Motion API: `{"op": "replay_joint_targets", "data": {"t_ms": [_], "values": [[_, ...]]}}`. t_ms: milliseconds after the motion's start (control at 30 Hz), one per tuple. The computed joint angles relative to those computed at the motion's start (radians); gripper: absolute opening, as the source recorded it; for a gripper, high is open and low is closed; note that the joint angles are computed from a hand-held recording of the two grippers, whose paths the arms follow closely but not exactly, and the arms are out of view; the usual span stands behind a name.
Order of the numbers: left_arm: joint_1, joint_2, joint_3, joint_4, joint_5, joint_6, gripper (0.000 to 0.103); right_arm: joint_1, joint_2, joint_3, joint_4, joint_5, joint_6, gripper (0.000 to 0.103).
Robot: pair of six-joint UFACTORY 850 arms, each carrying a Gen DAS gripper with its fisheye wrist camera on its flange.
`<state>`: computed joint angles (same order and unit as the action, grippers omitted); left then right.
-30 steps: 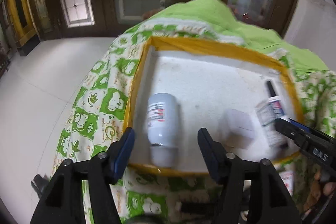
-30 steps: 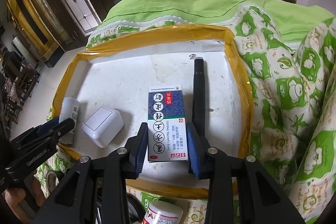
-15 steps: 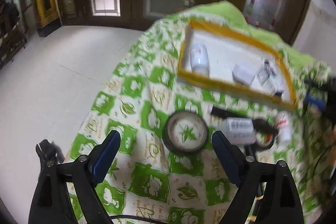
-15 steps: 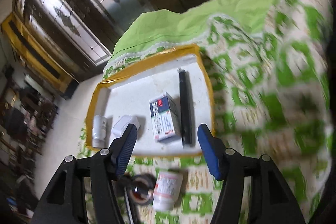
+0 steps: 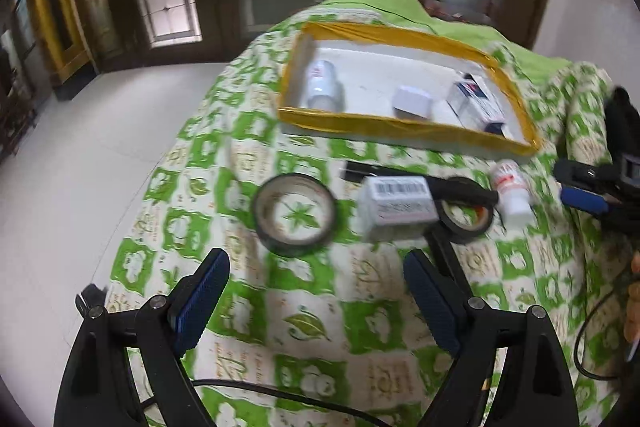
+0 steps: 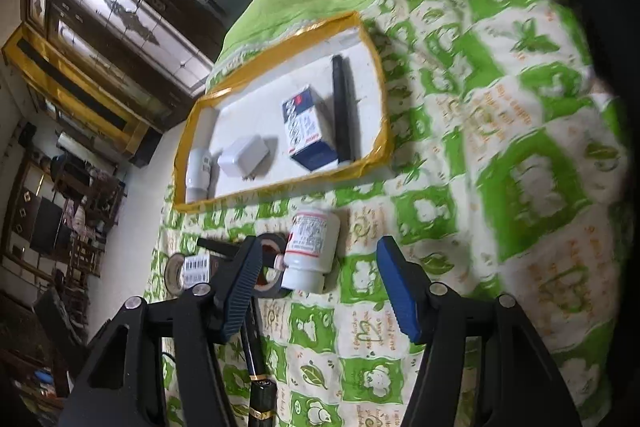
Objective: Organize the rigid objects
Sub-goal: 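Grasp the white red-labelled pill bottle with the right gripper while the left gripper grasps the black pen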
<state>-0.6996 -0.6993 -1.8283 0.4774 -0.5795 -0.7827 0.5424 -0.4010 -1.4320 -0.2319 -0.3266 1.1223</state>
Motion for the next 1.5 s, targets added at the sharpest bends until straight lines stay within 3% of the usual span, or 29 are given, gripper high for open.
{"op": "replay_joint_targets", "data": {"t_ms": [433, 700, 767, 967, 1033, 1100, 1233, 1333, 1400, 1433, 1500], "values": [[-0.003, -0.018, -0.021, -0.040, -0.014, 0.049, 0.091, -0.008, -0.049, -0.045, 0.147, -0.012, -0.139, 0.059], [-0.009, -0.033, -0.039, -0.049, -0.033, 0.072, 0.091, -0.029, -0.150, -0.147, 0.343, -0.065, -0.325, 0.045], [-0.010, -0.040, -0.049, -0.074, -0.035, 0.090, 0.091, -0.029, -0.160, -0.150, 0.368, -0.069, -0.337, 0.037], [-0.015, -0.039, -0.044, -0.250, 0.022, 0.191, 0.090, -0.020, -0.108, -0.106, 0.203, -0.043, -0.160, 0.036], [-0.024, -0.057, -0.069, -0.274, 0.018, 0.207, 0.081, -0.021, -0.086, -0.083, 0.202, -0.040, -0.138, 0.036], [-0.025, -0.094, -0.124, -0.343, -0.013, 0.263, 0.064, -0.022, -0.074, -0.070, 0.197, -0.051, -0.121, 0.036], [-0.031, -0.188, -0.268, -0.397, -0.098, 0.301, 0.058, -0.034, -0.070, -0.050, 0.296, -0.042, -0.177, 0.036], [-0.039, -0.275, -0.406, -0.379, -0.195, 0.292, 0.052, -0.029, -0.076, -0.059, 0.268, -0.048, -0.162, 0.036], [-0.048, -0.337, -0.503, -0.336, -0.272, 0.270, 0.038, -0.026, -0.078, -0.064, 0.246, -0.053, -0.154, 0.036], [-0.050, -0.339, -0.504, -0.326, -0.273, 0.267, 0.036, -0.025, -0.079, -0.066, 0.241, -0.054, -0.151, 0.036], [-0.048, -0.330, -0.495, -0.340, -0.278, 0.285, 0.018, -0.026, -0.077, -0.063, 0.255, -0.049, -0.162, 0.036]]}}
